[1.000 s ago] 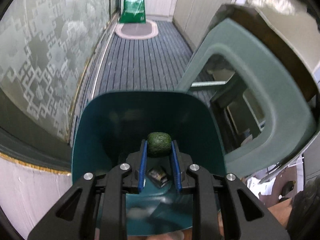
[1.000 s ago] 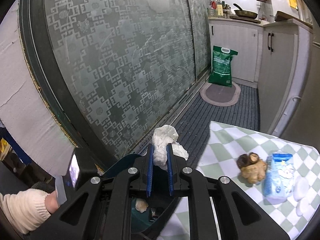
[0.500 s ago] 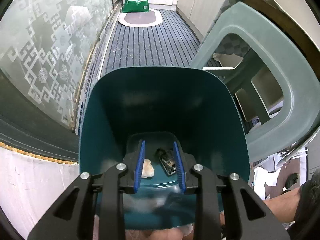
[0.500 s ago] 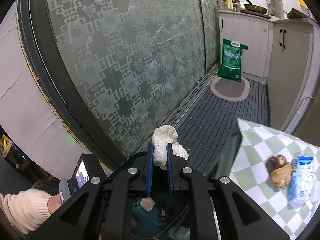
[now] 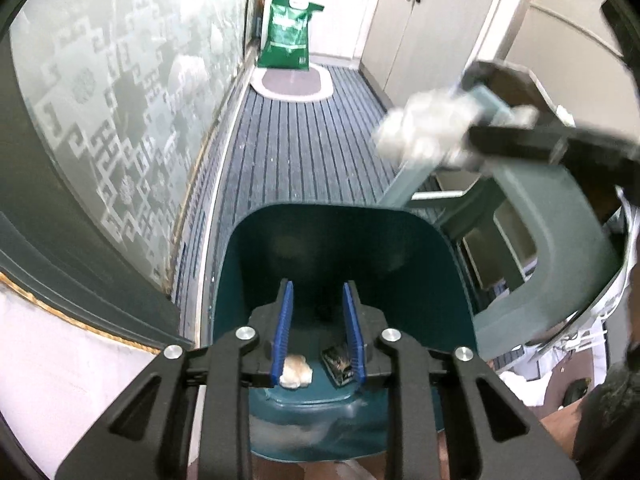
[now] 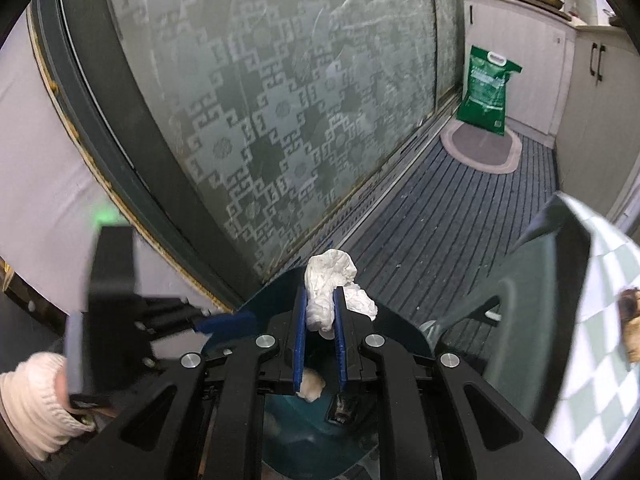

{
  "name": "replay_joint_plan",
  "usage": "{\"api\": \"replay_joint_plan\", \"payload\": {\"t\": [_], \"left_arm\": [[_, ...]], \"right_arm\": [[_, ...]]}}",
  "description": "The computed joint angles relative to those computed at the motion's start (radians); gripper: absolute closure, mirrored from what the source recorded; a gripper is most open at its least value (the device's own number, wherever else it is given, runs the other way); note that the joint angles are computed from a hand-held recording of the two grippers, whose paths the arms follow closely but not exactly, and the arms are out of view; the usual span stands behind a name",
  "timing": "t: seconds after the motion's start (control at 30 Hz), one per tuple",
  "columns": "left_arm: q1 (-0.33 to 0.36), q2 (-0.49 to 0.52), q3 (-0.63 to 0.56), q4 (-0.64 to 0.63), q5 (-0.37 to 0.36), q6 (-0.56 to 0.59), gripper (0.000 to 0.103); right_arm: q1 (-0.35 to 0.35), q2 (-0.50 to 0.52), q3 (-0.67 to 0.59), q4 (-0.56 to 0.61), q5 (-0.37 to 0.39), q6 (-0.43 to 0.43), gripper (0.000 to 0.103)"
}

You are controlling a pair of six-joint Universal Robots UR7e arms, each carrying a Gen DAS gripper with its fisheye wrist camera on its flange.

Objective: Collect trash
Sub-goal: 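Lower the white plastic wrap into the teal bin and open the right tool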

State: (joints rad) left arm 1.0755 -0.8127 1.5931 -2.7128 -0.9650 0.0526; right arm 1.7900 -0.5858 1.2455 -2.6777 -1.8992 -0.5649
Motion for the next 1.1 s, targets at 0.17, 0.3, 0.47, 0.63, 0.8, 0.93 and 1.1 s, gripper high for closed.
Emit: {"api": "replay_joint_plan", "payload": {"t": [0.17, 0.3, 0.47, 0.63, 0.8, 0.93, 1.1], "left_arm": [[-0.007, -0.017, 0.01, -0.062, -0.014, 0.021, 0.083], [-0.017, -0.027, 0.015, -0.121, -0.023, 0.035, 0.087], [-0.033, -0.037, 0.015, -0.174, -0.029, 0.059, 0.088], [-0.049, -0.039, 0.01, -0.218, -0.041, 0.071, 0.088], [-0.069, -0.045, 0.016, -0.267, -0.051, 0.081, 0.088], [-0.082, -0.052, 0.02, -0.295, -0.053, 0.094, 0.088], [-0.096, -0.055, 0.024, -0.333, -0.069, 0.104, 0.084]], "right_arm": [[-0.005, 0.031, 0.002, 0.004, -0.034, -0.013, 0.091], [-0.019, 0.048, 0.006, 0.031, -0.048, 0.002, 0.091], [-0.036, 0.07, 0.009, 0.066, -0.055, 0.017, 0.091], [-0.05, 0.087, 0.015, 0.099, -0.068, 0.023, 0.091], [-0.057, 0.096, 0.04, 0.09, -0.098, -0.001, 0.091], [-0.063, 0.101, 0.053, 0.089, -0.123, -0.026, 0.091], [-0.064, 0.107, 0.06, 0.097, -0.148, -0.049, 0.086]]}}
